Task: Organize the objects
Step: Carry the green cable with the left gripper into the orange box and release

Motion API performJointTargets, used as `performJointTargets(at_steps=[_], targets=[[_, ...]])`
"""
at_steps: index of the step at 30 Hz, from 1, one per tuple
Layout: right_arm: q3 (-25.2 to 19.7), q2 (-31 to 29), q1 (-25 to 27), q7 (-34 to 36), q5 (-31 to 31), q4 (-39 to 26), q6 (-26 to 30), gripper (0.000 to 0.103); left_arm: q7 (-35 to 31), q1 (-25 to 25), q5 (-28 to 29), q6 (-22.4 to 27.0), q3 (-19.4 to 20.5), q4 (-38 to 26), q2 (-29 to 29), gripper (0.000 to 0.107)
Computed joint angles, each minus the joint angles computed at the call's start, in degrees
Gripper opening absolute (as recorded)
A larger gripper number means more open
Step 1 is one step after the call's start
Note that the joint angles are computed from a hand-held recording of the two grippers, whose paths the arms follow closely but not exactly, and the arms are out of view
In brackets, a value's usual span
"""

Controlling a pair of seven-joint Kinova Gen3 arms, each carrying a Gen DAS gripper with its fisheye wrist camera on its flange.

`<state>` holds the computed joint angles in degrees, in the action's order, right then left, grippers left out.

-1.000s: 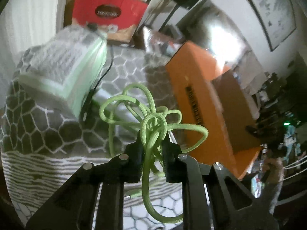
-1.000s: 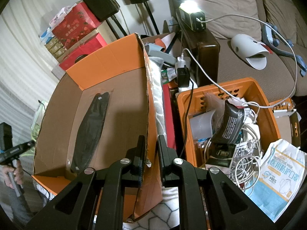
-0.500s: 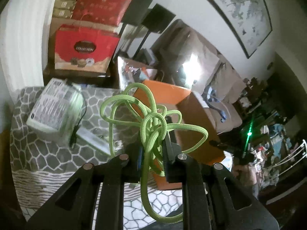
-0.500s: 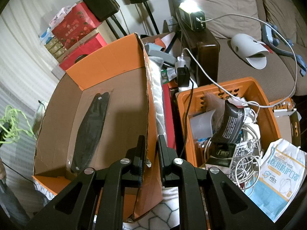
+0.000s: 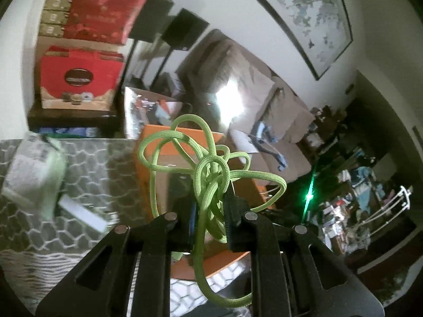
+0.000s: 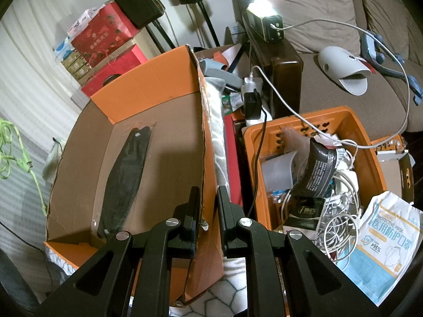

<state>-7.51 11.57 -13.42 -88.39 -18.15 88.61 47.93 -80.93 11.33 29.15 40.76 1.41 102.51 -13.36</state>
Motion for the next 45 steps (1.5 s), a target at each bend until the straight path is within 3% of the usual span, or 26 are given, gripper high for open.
performJointTargets(at_steps=[8,20,25,28,33,37,40,45], targets=[[0.02,-0.05,0.06,0.12,-0.14,0.34,-0.17,0.011,-5.53,2.88,8.43,-5.19,1.25,-0.11,6.47,0.015],[0.03,-0.02,0.05,0.07,-0.11,0.31,-0.14,0.012,-4.88,2.97,9.88,-7.23,8.01,-2.65,17.96,0.016],[0.04,-0.01,0.03,0.03,-0.08,0.28,-0.13,0.012,-1.54,3.79,7.41,-7.27,9.62,-4.07,21.26,0.017],[0.03,-0.01,0.07,0.06,-0.17,0.28,-0.12,0.012,0.4,4.19,5.47,-6.79,10.17,-4.9,22.57,0.022],[0.03,-0.02,0.0,-0.05,-0.11,0.41,-0.23,0.012,2.32,4.76,2.24,-6.06,10.65,-5.47,22.53,0.039],[0.02,-0.03,0.04,0.02,-0.14,0.43,-0.25,0.012,4.24,5.02,0.14,-5.89,10.13,-4.83,20.49,0.063],[0.03,-0.02,0.0,-0.04,-0.06,0.4,-0.23,0.012,5.59,5.37,-2.28,-5.71,9.66,-4.2,18.23,0.064],[0.02,-0.04,-0.05,-0.16,-0.01,0.45,-0.28,0.012,10.52,5.71,-8.53,-4.33,8.61,-3.76,14.02,0.077]])
